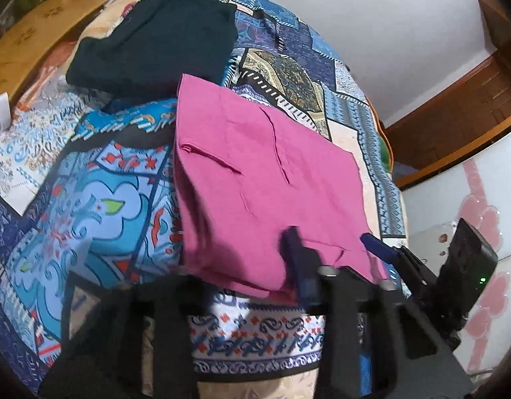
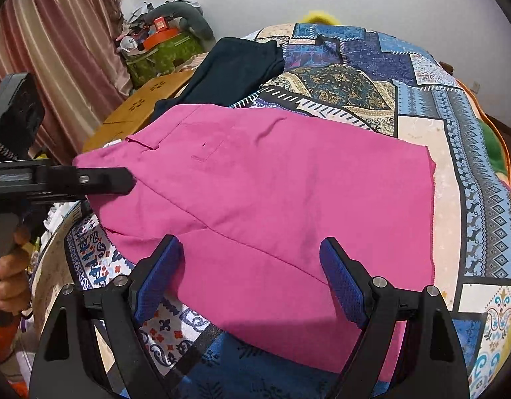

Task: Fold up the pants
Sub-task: 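Close both grippers on the pink trousers' edge and lift it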

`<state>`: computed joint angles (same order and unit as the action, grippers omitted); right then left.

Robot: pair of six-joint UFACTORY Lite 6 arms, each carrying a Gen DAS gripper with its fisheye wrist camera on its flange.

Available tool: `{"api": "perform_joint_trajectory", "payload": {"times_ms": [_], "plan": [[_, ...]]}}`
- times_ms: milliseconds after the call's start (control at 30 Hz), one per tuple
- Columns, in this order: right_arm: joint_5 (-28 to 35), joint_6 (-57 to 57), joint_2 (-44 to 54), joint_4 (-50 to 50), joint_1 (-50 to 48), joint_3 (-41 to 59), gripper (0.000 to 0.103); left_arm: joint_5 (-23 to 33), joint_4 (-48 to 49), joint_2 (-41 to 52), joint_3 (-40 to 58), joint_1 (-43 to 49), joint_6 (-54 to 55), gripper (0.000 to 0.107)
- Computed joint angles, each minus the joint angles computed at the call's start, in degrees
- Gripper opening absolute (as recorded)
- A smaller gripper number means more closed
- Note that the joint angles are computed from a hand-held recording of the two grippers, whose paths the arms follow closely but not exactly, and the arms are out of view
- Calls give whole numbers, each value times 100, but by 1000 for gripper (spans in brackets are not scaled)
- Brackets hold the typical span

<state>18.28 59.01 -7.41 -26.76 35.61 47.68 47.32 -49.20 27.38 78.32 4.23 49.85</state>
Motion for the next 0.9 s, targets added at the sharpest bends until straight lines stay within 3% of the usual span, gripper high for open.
{"api": "perform_joint_trajectory", "payload": {"times_ms": [133, 267, 467, 633, 733, 900], "plan": [[-51, -180, -111, 263, -58, -41, 84, -650, 5, -495, -466, -122, 334, 22], [81, 440, -354, -263, -38, -227, 83, -1693, 31, -1287, -1138, -197, 730, 19], [238, 446, -813, -238, -62, -660, 83, -3087, -216, -2330, -1915, -149, 1474, 18], [306, 599, -1036, -331, -7, -872, 83, -3850, -507, -2832, -2259, -527, 2134, 18], [222, 610, -1011, -264, -49, -908, 83, -3931, -1060, -3021, -2339, -814, 2784, 17], [198, 678, -1038, -300, -42, -942, 83, -3326, -930, -2992, -1982, -1123, 2546, 15]]}}
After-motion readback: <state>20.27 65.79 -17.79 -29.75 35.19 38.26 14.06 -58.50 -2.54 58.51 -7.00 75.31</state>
